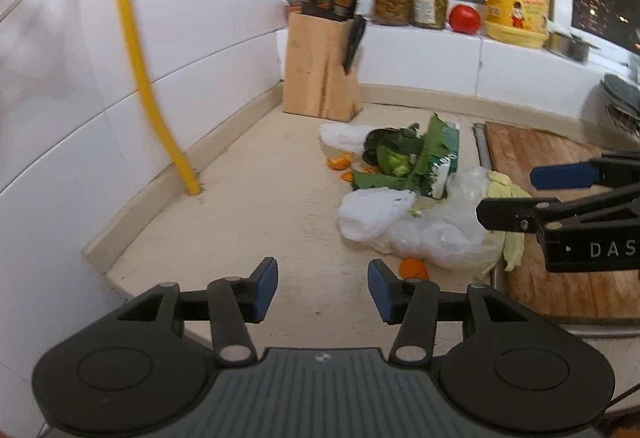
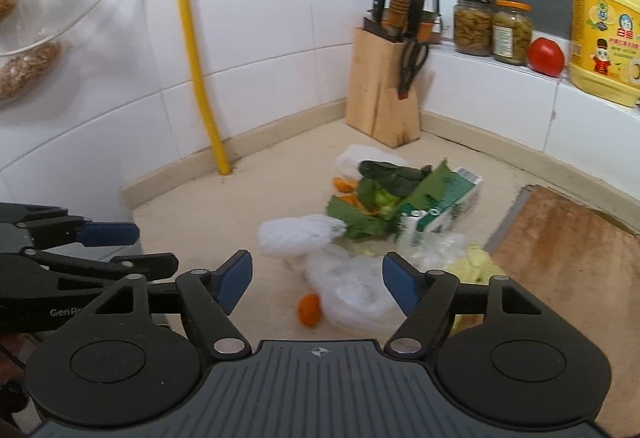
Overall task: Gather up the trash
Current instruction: 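Raise both grippers back up to the counter pile, then grasp a white foam net with the left gripper while the right gripper grasps a plastic bag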
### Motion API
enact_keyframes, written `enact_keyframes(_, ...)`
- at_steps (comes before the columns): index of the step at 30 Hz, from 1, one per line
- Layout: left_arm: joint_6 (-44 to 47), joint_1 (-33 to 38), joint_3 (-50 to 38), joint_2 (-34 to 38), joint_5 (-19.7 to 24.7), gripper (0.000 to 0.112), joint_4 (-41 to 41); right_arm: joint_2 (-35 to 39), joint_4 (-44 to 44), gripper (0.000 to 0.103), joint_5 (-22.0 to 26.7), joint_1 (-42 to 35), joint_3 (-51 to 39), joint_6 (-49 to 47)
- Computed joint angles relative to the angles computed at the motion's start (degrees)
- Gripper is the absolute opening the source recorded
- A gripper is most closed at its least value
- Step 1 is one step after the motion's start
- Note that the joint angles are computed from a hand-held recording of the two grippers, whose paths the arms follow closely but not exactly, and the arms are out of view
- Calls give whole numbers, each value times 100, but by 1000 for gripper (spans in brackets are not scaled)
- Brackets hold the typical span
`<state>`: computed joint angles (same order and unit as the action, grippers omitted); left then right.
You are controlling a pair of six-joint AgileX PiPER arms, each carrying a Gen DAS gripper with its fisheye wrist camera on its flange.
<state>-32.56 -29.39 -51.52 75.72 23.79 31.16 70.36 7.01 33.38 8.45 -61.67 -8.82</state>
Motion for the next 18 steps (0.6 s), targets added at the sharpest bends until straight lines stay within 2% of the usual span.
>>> enact_keyframes(4,249,-106,-80,142,-21,51,-178,22,-288,83,11,-131,4,53)
enact_keyframes(8,522,-155,-168,293,-90,56,-404,62,-166,84,132,-467,-12,-236)
enact_keyframes(12,904,-153,-345,485,-141,57,-767,134,185,84,295,-803,-23,-800)
enact_keyframes(18,1294,-55,-615,775,-243,58,-1164,186,452,84,302,-890,-27,-1598)
